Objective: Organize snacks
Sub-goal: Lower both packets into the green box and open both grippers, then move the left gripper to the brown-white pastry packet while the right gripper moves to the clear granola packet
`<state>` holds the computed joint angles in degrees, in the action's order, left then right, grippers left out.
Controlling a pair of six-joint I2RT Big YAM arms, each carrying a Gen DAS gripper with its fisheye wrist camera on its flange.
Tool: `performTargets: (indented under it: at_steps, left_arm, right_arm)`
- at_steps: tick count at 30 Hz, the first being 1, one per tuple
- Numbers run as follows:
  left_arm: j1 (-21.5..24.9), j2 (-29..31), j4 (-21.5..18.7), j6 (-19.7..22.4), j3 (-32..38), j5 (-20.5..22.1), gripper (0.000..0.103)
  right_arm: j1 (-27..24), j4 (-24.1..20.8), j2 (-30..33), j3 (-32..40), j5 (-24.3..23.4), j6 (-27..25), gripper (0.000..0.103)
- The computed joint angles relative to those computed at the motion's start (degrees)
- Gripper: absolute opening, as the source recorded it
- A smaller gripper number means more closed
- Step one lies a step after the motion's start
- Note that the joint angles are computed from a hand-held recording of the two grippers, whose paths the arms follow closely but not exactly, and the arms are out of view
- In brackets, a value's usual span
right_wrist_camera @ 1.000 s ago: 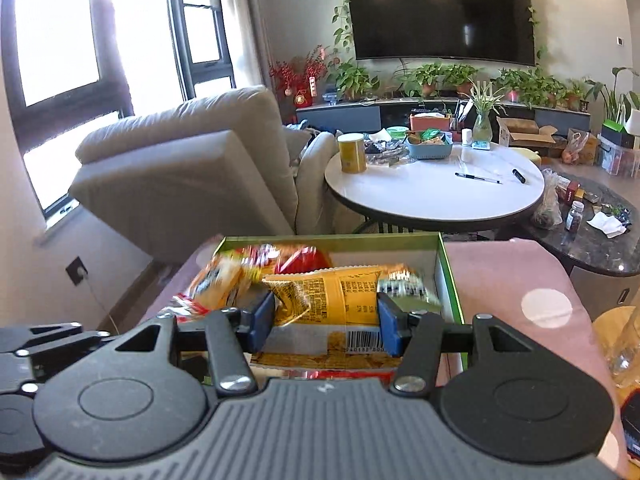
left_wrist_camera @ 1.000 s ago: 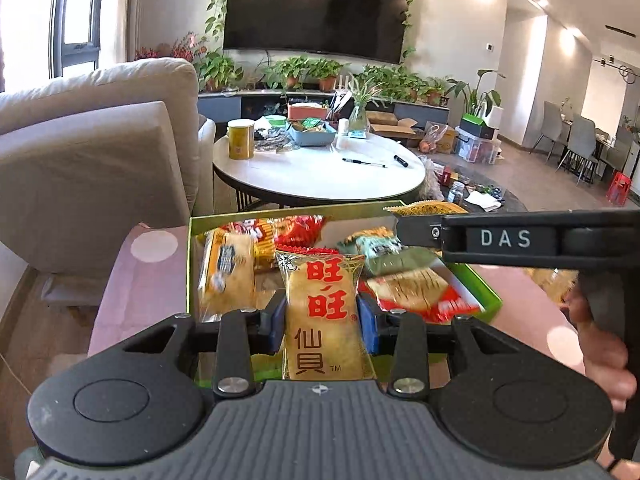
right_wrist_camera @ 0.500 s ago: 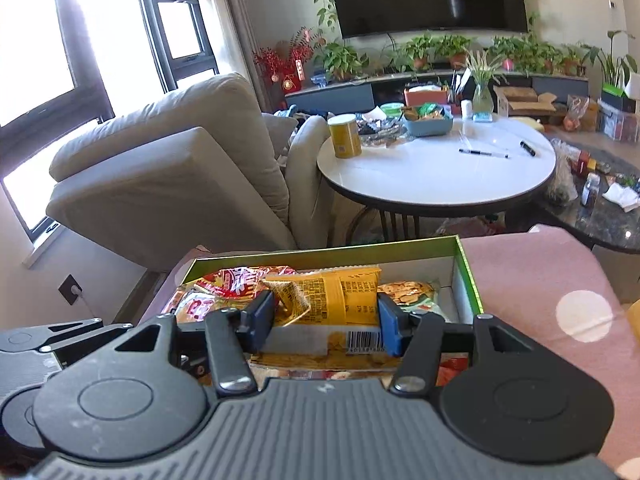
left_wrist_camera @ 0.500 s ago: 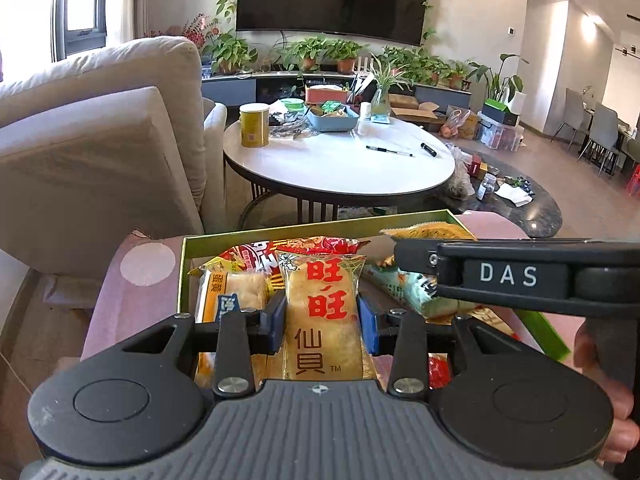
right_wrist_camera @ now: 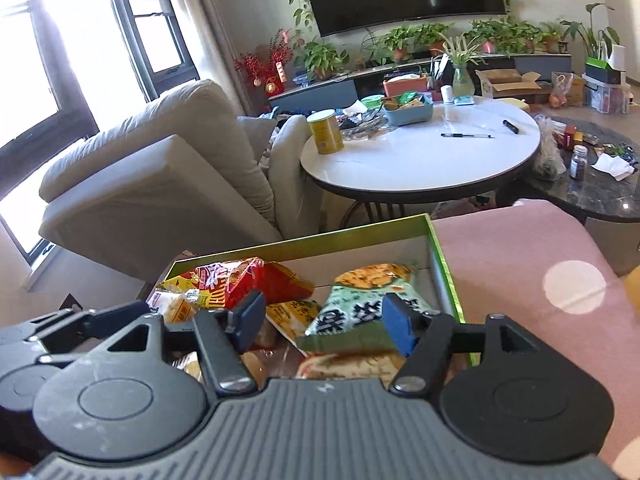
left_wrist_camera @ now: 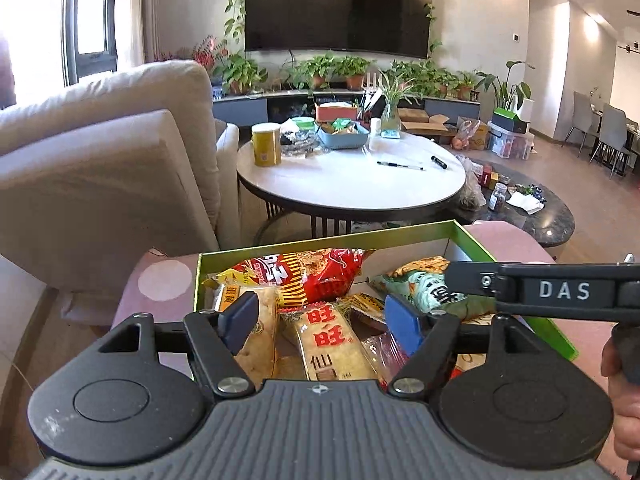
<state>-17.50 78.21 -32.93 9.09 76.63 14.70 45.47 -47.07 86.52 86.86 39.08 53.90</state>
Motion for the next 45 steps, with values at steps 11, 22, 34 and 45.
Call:
performTargets:
  at_steps: [11,22,34,45]
  left_arm:
    - [-0.2,-8.2,-1.4,2.7,-6.4,0.3,0.075]
    - [1.8,-17.8,-7.4,8.9,-15.3,8.7,0.08]
    - [1.8,-23.4,-16.5,20.3,-22.5,10.9,0.08]
    - [0.6,-21.4,-17.1,19.6,-22.8,8.9,0.08]
  right_arm:
    - [3.9,-1.0,-4.9,-3.8,3.6,0.7,0.087]
    - [9.4,-7.2,-8.1,-7.2,6.8,7.0,0.087]
    - [12.9,-12.1,-8.9,-9.2,6.8,10.9,0.089]
    - [12.6,-6.0,-15.4,-15.6,2.0,2.9,0.093]
